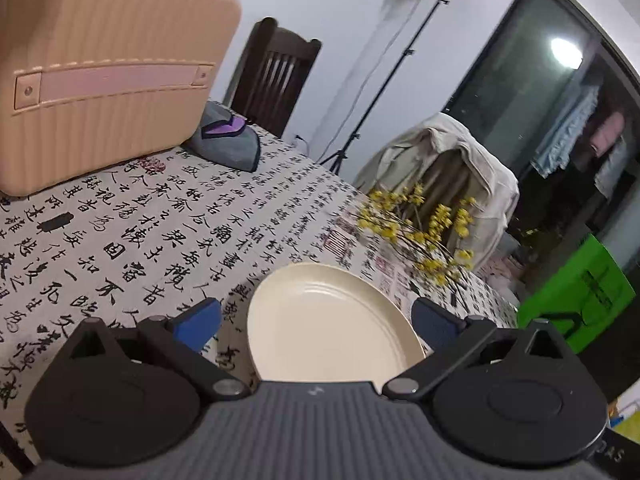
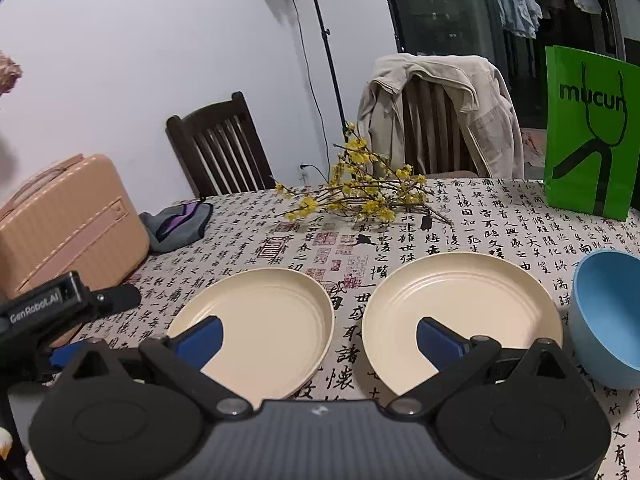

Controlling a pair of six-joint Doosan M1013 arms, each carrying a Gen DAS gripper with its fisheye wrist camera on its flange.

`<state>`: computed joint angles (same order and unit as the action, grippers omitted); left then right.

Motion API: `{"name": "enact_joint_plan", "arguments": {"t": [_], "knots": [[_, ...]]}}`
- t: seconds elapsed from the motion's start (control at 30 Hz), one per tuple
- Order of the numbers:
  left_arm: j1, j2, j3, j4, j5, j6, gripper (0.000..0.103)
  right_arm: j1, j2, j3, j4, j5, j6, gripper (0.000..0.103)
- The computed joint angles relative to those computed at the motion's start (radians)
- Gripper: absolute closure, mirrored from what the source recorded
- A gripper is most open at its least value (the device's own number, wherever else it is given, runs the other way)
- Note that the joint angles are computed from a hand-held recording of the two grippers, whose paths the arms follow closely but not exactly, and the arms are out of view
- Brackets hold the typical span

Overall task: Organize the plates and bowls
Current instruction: 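Move both grippers over to the cream plates lying on the table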

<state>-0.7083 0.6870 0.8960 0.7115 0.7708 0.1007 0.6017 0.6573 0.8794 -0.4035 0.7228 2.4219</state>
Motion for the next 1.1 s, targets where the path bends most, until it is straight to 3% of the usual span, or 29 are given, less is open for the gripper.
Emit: {"name": "enact_joint_plan", "arguments": {"t": [0.23,0.63,1.1], "knots": [[0.016,0.028,-0.003,0.085,0.031,-0.129,0.0,-0.007,0.034,-0.057,0.002,0.042,0.016,0.0],[0.031,0.024,0.031,0.082,-0.012,-0.1,0.0,-0.004,0.106,-0.182,0.0,0.163,-0.03,0.0],[0.038,0.035,0.019,0.037,-0.006,-0.054,0.0,-0.02,0.156,-0.259,0.083,0.196,-0.052,0.0]]}}
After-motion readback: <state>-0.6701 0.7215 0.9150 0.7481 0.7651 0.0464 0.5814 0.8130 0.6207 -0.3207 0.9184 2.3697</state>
